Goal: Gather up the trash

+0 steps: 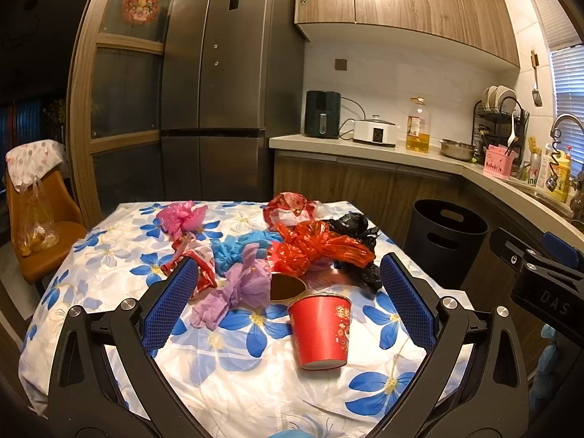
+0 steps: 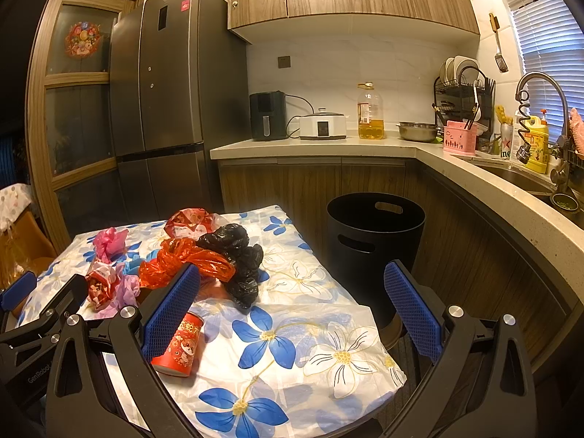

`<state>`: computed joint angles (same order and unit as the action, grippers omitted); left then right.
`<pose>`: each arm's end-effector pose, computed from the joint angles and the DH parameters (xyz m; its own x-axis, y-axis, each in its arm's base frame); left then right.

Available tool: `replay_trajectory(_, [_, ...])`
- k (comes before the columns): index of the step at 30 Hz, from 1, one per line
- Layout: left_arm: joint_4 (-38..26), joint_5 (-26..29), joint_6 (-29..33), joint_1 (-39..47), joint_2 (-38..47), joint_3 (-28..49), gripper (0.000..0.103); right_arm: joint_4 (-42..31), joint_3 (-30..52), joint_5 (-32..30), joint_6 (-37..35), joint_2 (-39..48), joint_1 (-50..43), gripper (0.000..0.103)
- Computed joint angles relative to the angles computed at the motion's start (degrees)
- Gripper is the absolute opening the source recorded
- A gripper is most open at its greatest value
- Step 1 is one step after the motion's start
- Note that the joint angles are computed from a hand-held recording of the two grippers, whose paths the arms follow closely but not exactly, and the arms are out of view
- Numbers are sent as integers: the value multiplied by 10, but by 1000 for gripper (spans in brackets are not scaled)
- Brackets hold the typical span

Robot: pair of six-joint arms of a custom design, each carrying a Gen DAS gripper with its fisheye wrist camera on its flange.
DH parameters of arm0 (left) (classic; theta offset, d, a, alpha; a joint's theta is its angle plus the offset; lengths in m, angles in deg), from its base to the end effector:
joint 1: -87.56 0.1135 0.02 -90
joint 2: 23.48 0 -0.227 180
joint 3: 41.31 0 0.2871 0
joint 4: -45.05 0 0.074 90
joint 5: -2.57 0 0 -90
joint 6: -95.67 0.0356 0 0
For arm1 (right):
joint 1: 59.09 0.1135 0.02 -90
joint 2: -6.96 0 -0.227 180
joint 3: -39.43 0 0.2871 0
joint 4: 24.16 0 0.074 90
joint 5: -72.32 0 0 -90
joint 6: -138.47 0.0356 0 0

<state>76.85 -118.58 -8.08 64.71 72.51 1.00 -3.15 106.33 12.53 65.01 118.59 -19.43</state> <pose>0.2934 -0.1037 0.0690 -0.3074 -0.0912 -0.9472 -0.1885 0.9815 -0.0333 0.3221 0.2438 0.0803 -0.3529 0.0270 -0.9353 -0.1006 0.9927 0.0666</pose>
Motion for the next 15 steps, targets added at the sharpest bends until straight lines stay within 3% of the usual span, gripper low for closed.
replay_trajectory(15, [7, 4, -2, 0, 4, -1, 98, 2, 1, -5, 4, 5, -4, 98])
